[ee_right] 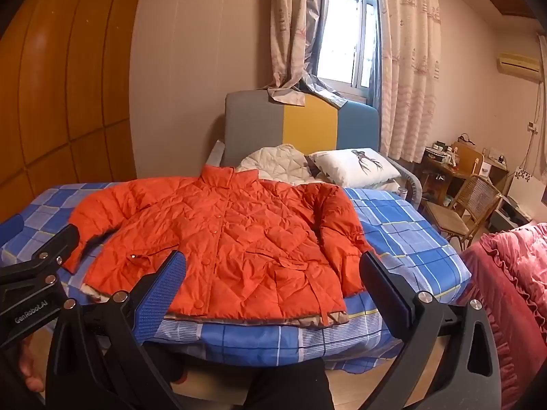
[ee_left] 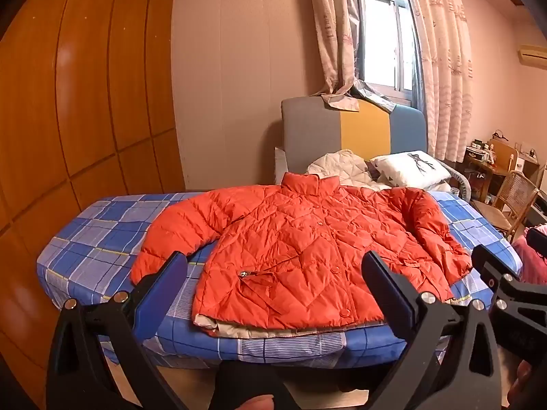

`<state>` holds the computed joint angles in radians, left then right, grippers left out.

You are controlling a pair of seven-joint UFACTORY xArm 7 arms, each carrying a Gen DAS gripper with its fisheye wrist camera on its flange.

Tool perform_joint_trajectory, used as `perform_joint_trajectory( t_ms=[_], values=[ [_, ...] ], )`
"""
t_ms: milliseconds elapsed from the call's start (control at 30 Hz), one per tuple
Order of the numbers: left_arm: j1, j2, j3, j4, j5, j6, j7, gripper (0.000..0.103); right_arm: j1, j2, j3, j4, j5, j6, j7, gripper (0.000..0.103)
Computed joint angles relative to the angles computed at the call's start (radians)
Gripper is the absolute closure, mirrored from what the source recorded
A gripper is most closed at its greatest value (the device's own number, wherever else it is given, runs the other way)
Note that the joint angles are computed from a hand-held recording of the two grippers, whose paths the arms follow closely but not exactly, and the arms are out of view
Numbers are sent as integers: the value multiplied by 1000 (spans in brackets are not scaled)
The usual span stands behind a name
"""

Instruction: Fold large clothes

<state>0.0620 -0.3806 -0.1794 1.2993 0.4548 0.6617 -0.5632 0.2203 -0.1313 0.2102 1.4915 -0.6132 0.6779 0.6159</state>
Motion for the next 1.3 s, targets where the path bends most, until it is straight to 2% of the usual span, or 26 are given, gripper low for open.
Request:
perform_joint_trajectory(
  t_ms=[67,133,300,400,833,1000,1033,1300],
  values=[
    [15,-5,-15,-5,32,-2,-19,2,0,2,-1,1,1,0,-1,3],
    [5,-4,-7,-5,21,-4,-7,2,0,1,-1,-1,-4,-5,4,3],
    [5,-3,-39,6,46,21,-46,2,0,3,-2,-1,-4,-9,5,3],
    [-9,0,-15,5,28,12,-22,2,0,4,-2,0,-4,-9,5,3],
    [-17,4,-32,25,35,39,-35,2,2,5,-3,2,0,-6,0,3],
    [-17,1,-34,13,46,29,-49,2,3,6,-2,4,-3,-5,2,3],
    [-22,-4,-11,-8,34,4,-31,2,3,6,-3,4,-1,-5,0,3],
    [-13,-4,-18,-9,29,3,-31,2,4,6,-3,4,-3,-4,-1,3]
  ],
)
